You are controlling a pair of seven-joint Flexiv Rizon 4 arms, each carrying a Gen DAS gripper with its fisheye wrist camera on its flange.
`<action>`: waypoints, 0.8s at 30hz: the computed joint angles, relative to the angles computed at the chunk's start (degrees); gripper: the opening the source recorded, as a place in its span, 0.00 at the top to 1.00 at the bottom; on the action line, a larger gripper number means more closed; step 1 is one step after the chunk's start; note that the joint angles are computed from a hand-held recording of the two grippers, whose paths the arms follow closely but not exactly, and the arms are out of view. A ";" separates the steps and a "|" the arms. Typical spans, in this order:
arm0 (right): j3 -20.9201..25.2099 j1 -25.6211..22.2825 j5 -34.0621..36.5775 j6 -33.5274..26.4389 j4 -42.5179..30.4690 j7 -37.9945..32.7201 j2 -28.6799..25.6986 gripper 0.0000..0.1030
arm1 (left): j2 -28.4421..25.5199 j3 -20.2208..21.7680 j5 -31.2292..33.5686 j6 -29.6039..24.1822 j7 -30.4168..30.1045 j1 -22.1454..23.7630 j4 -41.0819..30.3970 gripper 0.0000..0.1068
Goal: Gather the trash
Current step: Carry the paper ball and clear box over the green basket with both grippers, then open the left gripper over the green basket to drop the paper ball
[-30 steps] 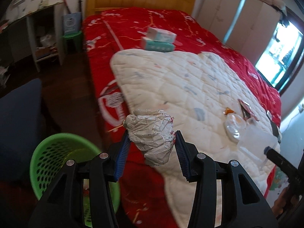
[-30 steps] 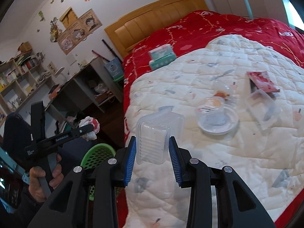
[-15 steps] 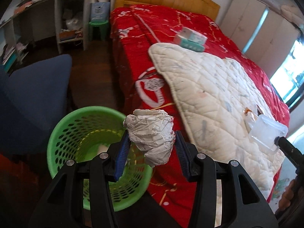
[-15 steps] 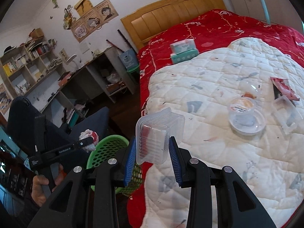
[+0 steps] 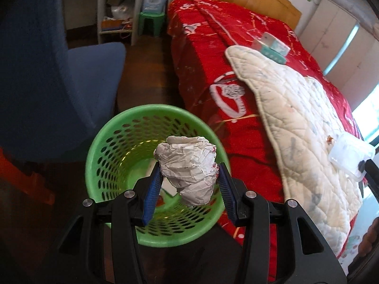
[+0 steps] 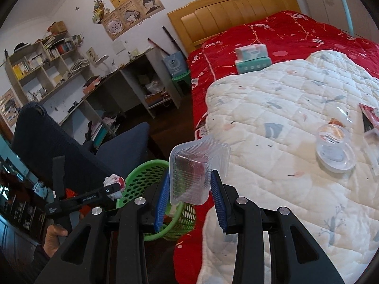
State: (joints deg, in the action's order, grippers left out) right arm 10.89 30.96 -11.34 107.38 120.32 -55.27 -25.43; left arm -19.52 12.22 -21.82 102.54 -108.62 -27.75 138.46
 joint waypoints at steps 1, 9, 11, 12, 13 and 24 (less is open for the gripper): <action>0.12 0.10 -0.15 -0.23 -0.27 -0.04 -0.15 0.67 | 0.14 -0.77 0.23 0.22 -0.23 0.98 0.43 0.56; 1.02 0.45 -1.17 -1.49 -1.81 -0.12 -1.00 0.67 | 0.41 -5.34 1.95 0.85 -1.88 6.93 2.77 0.53; 0.96 0.75 -1.36 -1.82 -2.10 -0.18 -1.17 0.67 | 0.34 -5.62 2.18 0.86 -2.17 7.41 3.07 0.53; 1.10 0.73 -1.44 -1.96 -2.24 -0.13 -1.29 0.67 | 0.30 -6.52 2.60 0.98 -2.43 8.57 3.33 0.53; 1.27 0.65 -1.58 -2.12 -2.42 -0.10 -1.44 0.67 | 0.24 -6.96 2.82 0.99 -2.68 9.16 3.44 0.53; 2.44 0.08 -2.59 -3.05 -3.42 0.09 -2.08 0.67 | 0.28 -11.53 6.57 1.64 -5.29 15.37 4.48 0.39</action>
State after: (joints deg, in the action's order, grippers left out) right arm 13.32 31.04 -13.93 104.33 116.91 -55.18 -27.51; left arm -19.24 0.69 -15.25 104.18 -113.91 -12.38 142.94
